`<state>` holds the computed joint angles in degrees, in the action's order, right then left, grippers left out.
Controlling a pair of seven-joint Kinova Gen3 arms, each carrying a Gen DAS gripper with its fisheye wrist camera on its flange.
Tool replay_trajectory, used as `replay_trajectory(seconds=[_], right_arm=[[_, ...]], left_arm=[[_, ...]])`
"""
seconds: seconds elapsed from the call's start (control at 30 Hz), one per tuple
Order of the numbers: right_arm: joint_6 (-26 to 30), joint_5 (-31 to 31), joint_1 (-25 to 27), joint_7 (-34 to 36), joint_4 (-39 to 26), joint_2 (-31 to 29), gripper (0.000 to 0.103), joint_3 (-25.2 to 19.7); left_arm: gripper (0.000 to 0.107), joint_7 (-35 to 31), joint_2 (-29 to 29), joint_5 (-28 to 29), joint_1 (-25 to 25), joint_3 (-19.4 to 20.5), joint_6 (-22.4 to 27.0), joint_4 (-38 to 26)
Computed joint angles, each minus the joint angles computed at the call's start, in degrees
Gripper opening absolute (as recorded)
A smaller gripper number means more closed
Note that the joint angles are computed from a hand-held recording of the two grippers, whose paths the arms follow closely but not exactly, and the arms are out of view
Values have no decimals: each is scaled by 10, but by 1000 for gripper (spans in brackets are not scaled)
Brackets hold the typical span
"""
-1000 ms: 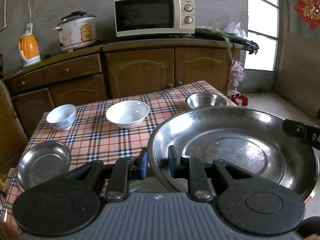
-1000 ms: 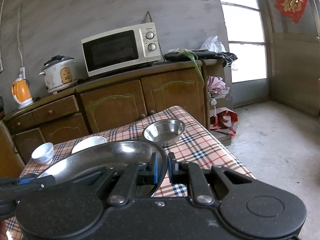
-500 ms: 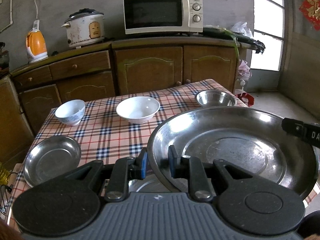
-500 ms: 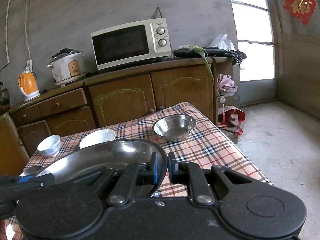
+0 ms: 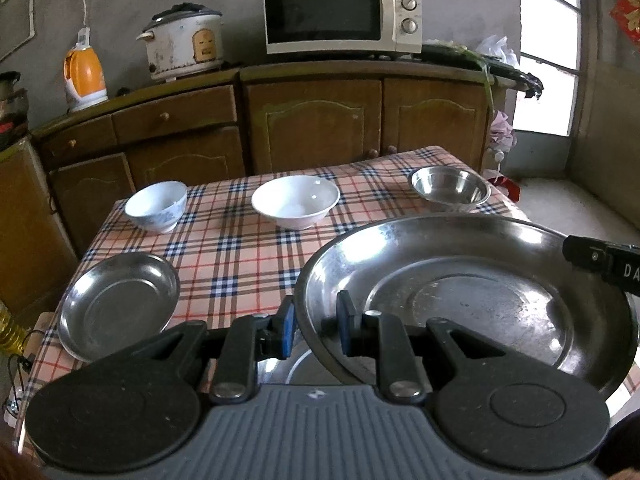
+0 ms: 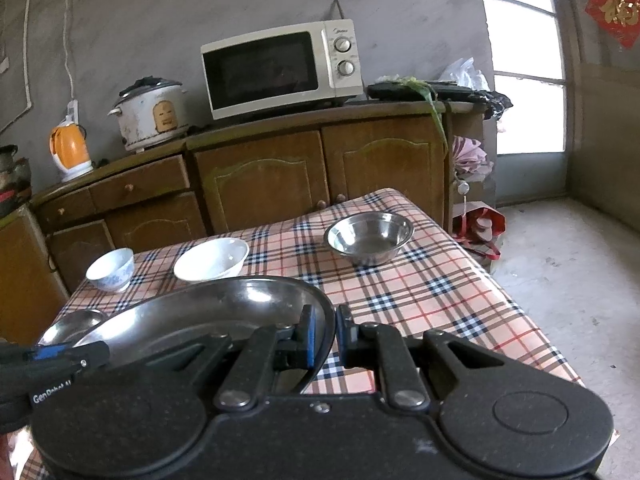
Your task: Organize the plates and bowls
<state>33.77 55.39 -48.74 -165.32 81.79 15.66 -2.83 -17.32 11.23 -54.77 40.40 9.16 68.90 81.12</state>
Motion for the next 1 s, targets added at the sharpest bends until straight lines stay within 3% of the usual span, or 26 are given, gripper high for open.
replay_trajectory(seconds=[0.47, 1.0], right_arm=[[-2, -56, -1, 56, -15, 16, 16, 0], [-4, -169, 9, 152, -33, 48, 16, 2]], left_arm=[[22, 0, -8, 20, -13, 5, 3, 21], [22, -15, -10, 58, -32, 4, -6, 48]])
